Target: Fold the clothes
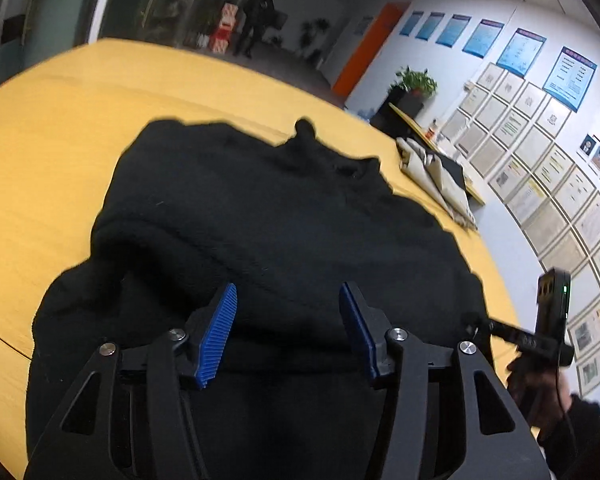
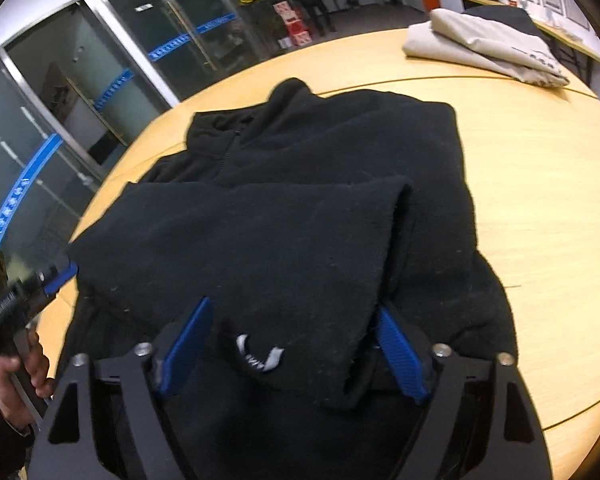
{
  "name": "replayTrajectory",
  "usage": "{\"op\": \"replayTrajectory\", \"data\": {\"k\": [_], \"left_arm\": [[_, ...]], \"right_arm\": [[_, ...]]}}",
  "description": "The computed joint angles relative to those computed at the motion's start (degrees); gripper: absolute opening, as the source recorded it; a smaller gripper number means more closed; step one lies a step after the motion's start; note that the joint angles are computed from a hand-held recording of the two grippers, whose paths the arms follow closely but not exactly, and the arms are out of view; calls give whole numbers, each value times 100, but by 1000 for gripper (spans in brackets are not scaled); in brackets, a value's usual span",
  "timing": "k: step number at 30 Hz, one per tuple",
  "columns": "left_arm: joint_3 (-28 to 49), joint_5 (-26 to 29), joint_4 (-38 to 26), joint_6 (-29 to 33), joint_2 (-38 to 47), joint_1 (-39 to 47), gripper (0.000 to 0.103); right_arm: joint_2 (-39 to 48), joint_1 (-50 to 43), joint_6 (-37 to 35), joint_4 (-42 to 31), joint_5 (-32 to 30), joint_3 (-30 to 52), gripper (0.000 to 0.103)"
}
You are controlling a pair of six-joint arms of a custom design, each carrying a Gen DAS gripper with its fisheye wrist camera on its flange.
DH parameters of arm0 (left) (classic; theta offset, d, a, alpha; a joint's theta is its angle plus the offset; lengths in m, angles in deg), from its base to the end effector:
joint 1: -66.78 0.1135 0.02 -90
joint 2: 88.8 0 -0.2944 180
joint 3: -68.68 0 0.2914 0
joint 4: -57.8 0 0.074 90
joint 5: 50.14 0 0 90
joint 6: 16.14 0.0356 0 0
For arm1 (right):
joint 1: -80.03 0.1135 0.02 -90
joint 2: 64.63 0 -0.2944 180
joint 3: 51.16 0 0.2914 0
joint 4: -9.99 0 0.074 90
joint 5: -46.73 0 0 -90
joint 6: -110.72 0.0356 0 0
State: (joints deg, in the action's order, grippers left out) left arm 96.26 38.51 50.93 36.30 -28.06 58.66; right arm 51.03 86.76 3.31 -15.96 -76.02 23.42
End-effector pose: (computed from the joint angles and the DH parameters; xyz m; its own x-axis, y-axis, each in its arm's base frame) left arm 0.2020 -0.0280 0.1405 -0.5799 -0.5328 -0.6162 -0.2904 0.8420 -0.4548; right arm 0.4026 0.0669 0.0917 -0.7803 -0.3455 -0.5214 -0.5677 0.7411 0.3585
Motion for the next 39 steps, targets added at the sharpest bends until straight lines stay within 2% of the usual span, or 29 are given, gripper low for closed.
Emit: {"op": "replayTrajectory", "data": {"k": [1, 3, 9, 13, 16, 17, 20, 21, 25, 27, 31, 32, 33, 34, 35, 38, 39], "left_arm": [[-99, 204, 123, 118, 9, 130, 52], [-225, 291, 195, 314, -91, 146, 52], [-381, 954, 356, 965, 7, 555, 52], [-308, 1306, 373, 1364, 259, 781, 52], [-267, 1409, 600, 1310, 666, 1019, 52], [-254, 1608, 723, 1205, 840, 1269, 47], [-266, 1570, 736, 1067, 828, 1807, 36], [-311, 1559, 707, 1080, 697, 1982, 36], [-406, 1589, 155, 1417, 207, 2685, 36], [-494, 1567, -128, 1628, -59, 2770, 36], [-629, 1508, -749, 1917, -920, 2597, 44], [-645, 1469, -922, 1974, -1178, 2518, 46], [-648, 1419, -1095, 2005, -1441, 2461, 48], [-645, 1384, -1260, 2037, -1688, 2415, 51], [-632, 1433, -1367, 2066, -1851, 2427, 51], [-469, 1762, -1635, 2284, -2179, 2370, 51], [-386, 1818, -1783, 2403, -2379, 2262, 51]], "right_arm": [[-43, 42, -5, 18, 217, -18, 40], [-307, 25, 25, -26, 267, -64, 14], [-1458, 103, 131, 38, 198, -198, 10], [-1579, 44, 692, 25, 14, 320, 10], [-1732, 86, 775, -45, -119, 524, 8], [-1836, 98, 776, -47, -129, 529, 8], [-2084, 30, 733, -71, -136, 489, 4], [-2058, -10, 705, -108, -78, 502, 3], [-1622, -152, 408, -614, 39, 601, 3], [-1370, -132, 183, -829, 130, 578, 3], [-821, 48, -61, -967, 414, 470, 6], [-665, 95, -110, -999, 487, 463, 9], [-551, 97, -60, -883, 530, 437, 22], [-428, 73, 5, -832, 533, 476, 42], [-301, 45, 67, -806, 528, 533, 47], [-16, 13, 79, -739, 533, 662, 49], [7, 28, 6, -685, 580, 648, 45]]}}
